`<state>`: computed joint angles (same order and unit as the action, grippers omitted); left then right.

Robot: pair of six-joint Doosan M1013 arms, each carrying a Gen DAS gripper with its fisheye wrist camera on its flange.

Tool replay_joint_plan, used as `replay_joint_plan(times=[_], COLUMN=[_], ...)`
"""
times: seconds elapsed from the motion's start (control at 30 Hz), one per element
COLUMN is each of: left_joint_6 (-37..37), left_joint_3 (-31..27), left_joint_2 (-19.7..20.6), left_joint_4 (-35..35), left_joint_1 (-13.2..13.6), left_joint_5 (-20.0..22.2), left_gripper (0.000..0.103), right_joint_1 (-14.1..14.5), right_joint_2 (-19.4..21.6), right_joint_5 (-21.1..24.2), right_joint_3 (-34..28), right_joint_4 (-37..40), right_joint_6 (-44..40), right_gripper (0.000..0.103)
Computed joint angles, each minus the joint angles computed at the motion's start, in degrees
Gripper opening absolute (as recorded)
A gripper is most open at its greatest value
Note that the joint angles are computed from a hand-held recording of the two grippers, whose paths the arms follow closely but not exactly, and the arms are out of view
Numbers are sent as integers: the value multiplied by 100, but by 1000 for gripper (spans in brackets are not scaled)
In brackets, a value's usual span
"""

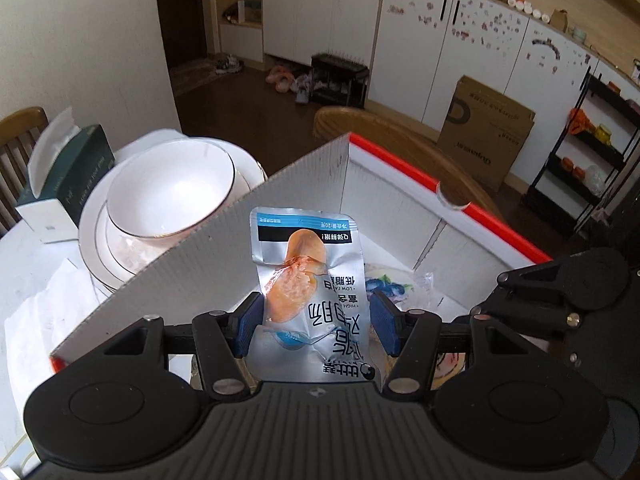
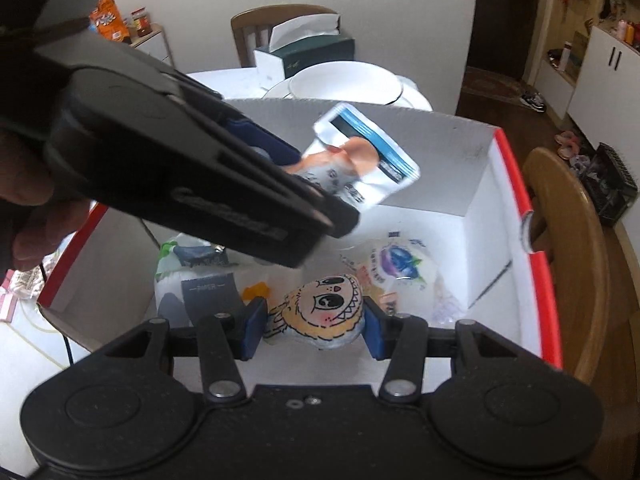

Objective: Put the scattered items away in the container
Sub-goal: 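Carry the silver snack pack and cartoon-face bag up and into the red box, then open the right gripper to drop the cartoon bag while left gripper releases the snack pack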

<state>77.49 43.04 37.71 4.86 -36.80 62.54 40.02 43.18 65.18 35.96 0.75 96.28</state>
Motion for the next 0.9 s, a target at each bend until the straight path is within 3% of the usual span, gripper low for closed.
replay_joint_plan(times=[0.57, 0.9], left_joint_6=[-218, -194], left_joint_3=[-292, -417], left_joint_2=[287, 376], left_joint_4=[-396, -531], left_joint_1=[99, 103], left_joint_5=[508, 666], left_gripper=[57, 58], right_joint_1=[-42, -57], right_joint_2=[376, 390], right_joint_5=[665, 739], right_joint_3=[-564, -603], right_joint_4=[23, 83], right_joint_6=[217, 247], right_gripper=[48, 50])
